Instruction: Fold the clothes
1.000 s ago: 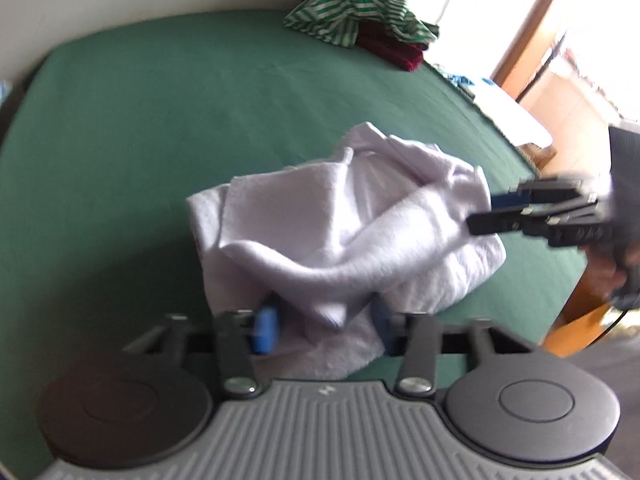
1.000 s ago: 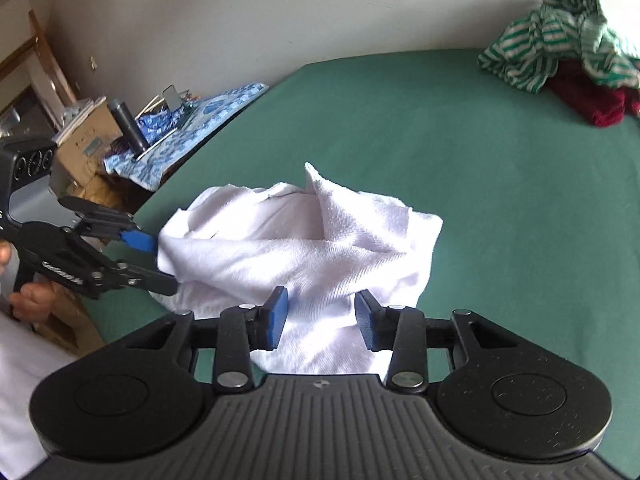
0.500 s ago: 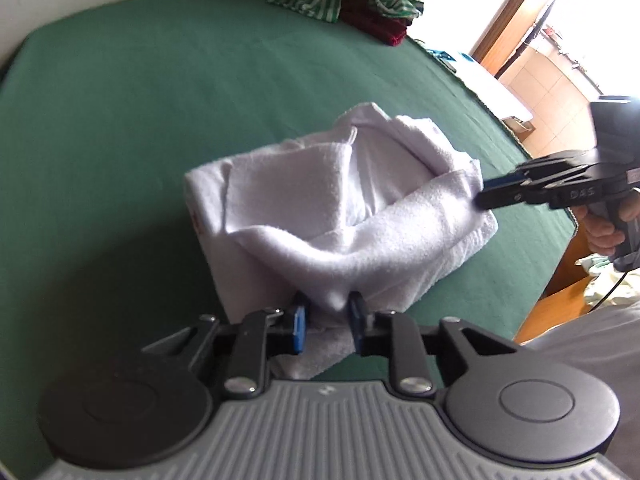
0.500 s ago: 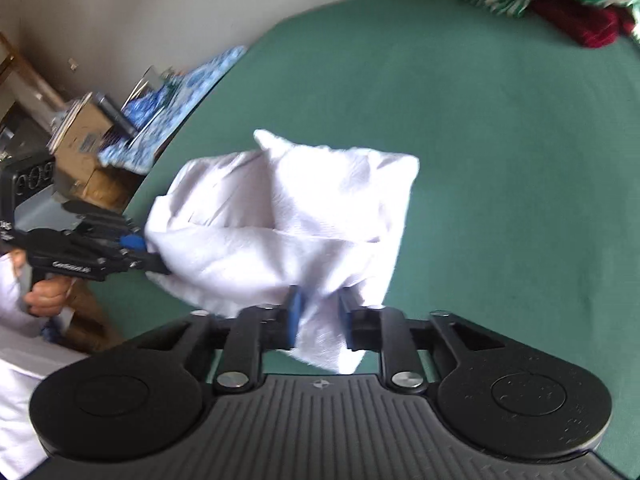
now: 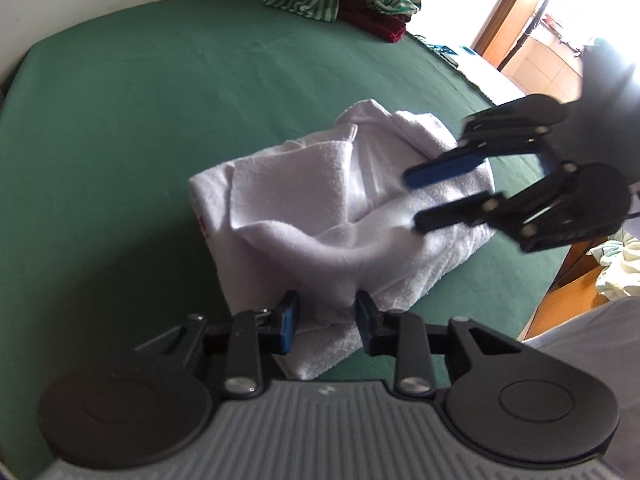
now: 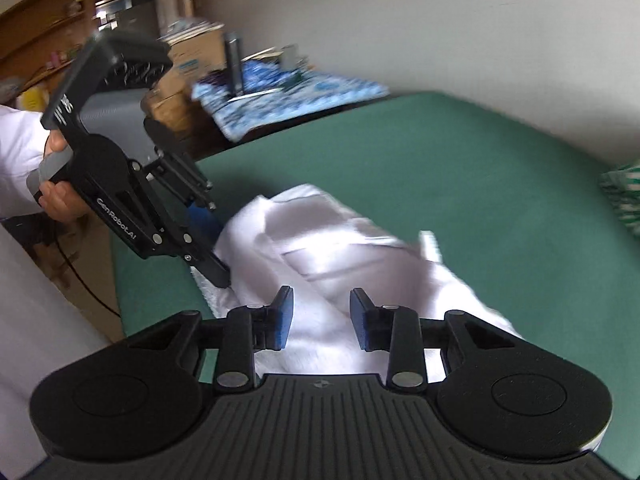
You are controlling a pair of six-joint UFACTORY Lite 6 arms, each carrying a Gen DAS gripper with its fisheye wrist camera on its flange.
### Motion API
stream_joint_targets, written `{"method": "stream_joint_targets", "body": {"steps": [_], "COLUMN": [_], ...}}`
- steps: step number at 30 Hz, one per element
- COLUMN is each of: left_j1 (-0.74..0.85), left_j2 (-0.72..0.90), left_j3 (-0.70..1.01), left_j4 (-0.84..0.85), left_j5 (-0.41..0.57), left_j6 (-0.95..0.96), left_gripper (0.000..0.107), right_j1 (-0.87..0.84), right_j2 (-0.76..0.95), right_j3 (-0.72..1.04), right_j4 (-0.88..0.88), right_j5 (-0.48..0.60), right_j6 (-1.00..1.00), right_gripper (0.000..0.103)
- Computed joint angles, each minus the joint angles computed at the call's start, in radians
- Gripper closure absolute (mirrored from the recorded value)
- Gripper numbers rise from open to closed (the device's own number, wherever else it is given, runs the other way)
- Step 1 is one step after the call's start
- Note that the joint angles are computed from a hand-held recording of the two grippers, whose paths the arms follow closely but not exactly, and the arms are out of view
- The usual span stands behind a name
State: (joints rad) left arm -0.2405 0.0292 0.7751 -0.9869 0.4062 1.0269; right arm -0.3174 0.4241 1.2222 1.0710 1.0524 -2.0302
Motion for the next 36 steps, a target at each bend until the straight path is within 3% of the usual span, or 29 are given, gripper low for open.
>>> {"method": "stream_joint_targets", "body": {"steps": [1, 4, 5, 8, 10, 15, 16, 18, 23, 24, 28, 30, 32, 34, 36], "left_j1": [-0.005, -0.03, -0.036, -0.034, -0.025, -0.021, -0.017, -0.004, 0.004, 0.005, -0.008, -0.036, -0.079, -0.123, -0.16], "left_j2": [-0.001, -0.006, -0.01, -0.028, -0.036, -0.063, -0.076, -0.098, -0.116, -0.133, -0.267, -0.317, -0.314, -0.267, -0.183], "left_j3": [-0.003, -0.013, -0.018, -0.04, -0.052, -0.075, -0.082, -0.099, -0.112, -0.115, -0.136, -0.134, -0.123, -0.109, -0.088], "left_j4": [-0.003, -0.009, -0.013, -0.04, -0.069, -0.075, -0.075, -0.102, -0.083, -0.039, 0.294, 0.437, 0.446, 0.332, 0.241], "left_j5": [-0.007, -0.04, -0.049, -0.056, -0.051, -0.051, -0.048, -0.041, -0.036, -0.034, -0.045, -0.067, -0.118, -0.172, -0.214], "left_j6": [-0.001, -0.006, -0.005, 0.019, 0.038, 0.024, 0.019, 0.034, -0.007, -0.047, -0.353, -0.49, -0.503, -0.392, -0.299], "left_gripper": [0.073, 0.074, 0.074, 0.074, 0.074, 0.071, 0.071, 0.071, 0.069, 0.069, 0.066, 0.058, 0.052, 0.049, 0.048], "right_j1": [0.017, 0.055, 0.051, 0.031, 0.037, 0.075, 0.063, 0.029, -0.031, -0.01, 0.096, 0.043, -0.064, -0.179, -0.288], "right_j2": [0.033, 0.078, 0.078, 0.078, 0.085, 0.063, 0.037, -0.011, -0.093, -0.098, -0.097, -0.117, -0.163, -0.192, -0.185], "right_j3": [0.041, 0.119, 0.134, 0.175, 0.177, 0.079, 0.052, 0.019, -0.086, -0.114, -0.201, -0.206, -0.216, -0.204, -0.162], "right_j4": [-0.031, -0.131, -0.13, -0.086, -0.044, -0.036, -0.026, 0.001, 0.116, 0.125, 0.125, 0.114, 0.103, 0.083, 0.018], "right_j5": [0.011, 0.024, 0.041, 0.095, 0.06, -0.09, -0.094, -0.065, 0.104, 0.101, -0.102, -0.047, 0.015, 0.065, 0.096], "right_j6": [0.034, 0.105, 0.103, 0.101, 0.095, 0.027, 0.01, 0.025, 0.037, 0.033, 0.092, 0.11, 0.135, 0.181, 0.26], "right_gripper": [0.069, 0.095, 0.098, 0.098, 0.099, 0.097, 0.092, 0.08, 0.078, 0.08, 0.081, 0.081, 0.076, 0.07, 0.07]}}
